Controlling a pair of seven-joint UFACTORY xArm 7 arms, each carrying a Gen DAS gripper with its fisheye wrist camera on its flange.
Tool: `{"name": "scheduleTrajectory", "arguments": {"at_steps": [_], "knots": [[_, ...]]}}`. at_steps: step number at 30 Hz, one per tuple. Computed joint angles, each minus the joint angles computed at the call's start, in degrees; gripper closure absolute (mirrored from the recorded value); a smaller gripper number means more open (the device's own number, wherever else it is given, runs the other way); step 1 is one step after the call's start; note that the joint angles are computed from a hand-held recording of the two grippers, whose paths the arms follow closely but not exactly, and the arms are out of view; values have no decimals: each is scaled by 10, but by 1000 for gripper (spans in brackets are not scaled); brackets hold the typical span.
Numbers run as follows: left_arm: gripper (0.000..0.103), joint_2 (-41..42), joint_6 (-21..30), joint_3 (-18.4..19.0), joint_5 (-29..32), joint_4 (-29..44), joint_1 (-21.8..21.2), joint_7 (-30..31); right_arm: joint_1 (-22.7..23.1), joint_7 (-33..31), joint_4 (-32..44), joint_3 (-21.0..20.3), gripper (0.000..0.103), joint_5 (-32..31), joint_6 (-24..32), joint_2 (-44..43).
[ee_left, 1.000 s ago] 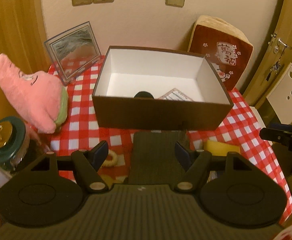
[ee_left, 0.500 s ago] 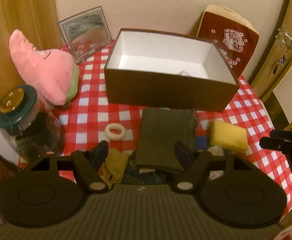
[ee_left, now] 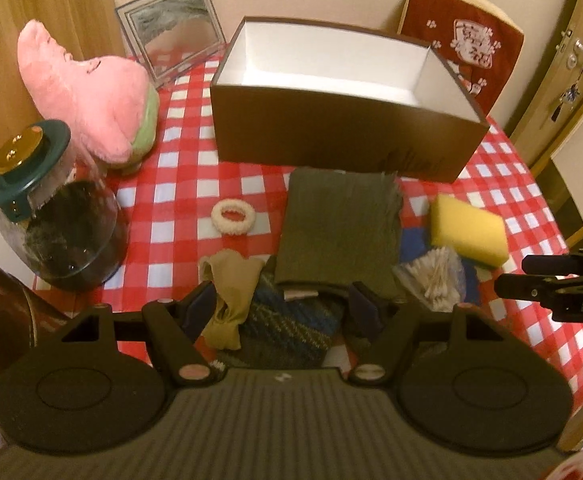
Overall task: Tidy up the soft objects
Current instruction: 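Grasp the cotton swab bag with the right tool while the left tool grasps the beige stocking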
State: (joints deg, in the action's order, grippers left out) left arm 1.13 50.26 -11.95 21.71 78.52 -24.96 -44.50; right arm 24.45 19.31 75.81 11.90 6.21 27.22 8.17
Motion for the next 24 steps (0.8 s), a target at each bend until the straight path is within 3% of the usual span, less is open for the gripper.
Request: {"name": "scheduleTrajectory", "arguments": {"at_steps": [24], "knots": [[32, 18, 13, 9, 6, -18, -1, -9, 26, 38, 88, -12, 35, -44, 50, 94]]}}
